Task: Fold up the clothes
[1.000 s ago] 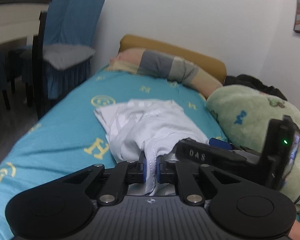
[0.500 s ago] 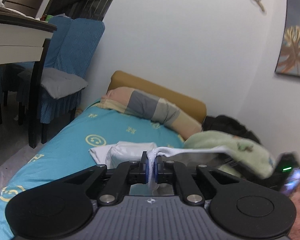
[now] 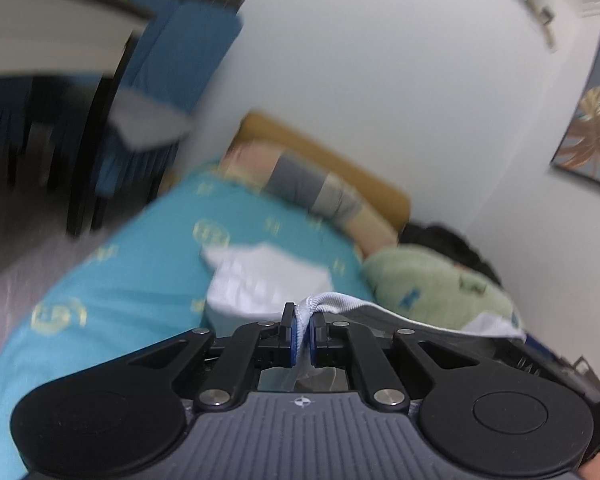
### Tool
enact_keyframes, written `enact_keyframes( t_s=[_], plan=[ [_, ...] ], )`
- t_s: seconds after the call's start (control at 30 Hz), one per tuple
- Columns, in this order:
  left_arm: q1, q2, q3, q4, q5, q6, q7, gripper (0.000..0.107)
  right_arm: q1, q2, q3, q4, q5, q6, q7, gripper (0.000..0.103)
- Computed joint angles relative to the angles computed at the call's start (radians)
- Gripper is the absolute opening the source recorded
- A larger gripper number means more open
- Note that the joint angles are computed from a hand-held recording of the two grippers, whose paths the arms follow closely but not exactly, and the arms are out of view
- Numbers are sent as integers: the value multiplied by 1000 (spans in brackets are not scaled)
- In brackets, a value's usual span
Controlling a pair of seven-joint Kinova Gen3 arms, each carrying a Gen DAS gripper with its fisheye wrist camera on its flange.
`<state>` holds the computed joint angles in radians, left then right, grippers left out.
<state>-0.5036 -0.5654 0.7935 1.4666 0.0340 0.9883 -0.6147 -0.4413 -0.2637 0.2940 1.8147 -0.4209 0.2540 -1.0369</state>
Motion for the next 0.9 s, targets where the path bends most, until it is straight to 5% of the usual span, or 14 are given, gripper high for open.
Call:
enact_keyframes(
  t_s=[0.2, 0.27, 0.43, 0.6, 0.67, 0.73, 0.9],
  plan=[
    [-21, 80, 91, -40, -25, 72, -39, 17, -100, -18, 78, -3, -58, 19, 66, 88],
    [-61, 100, 144, -59, -30, 100, -40, 33, -121, -12, 107, -13, -81, 31, 85, 88],
    [-255, 94, 297, -123, -6, 205, -72, 50, -178, -9, 184, -20, -177, 53, 169, 88],
    [-452, 71, 428, -222, -3, 404, -153, 69, -195, -16, 192, 30, -210, -102, 162, 88],
    [-460, 51, 385, -230, 25, 427, -151, 85, -240, -22, 223, 50, -204, -173, 139, 88],
    [-440, 10, 308, -213, 39, 402, -128, 86, -240, -16, 224, 55, -195, -202, 113, 88],
    [-465, -132, 144, -189, 56, 344, -69, 88, -27, 40, 58, 36, -28, -130, -66, 88]
  ],
)
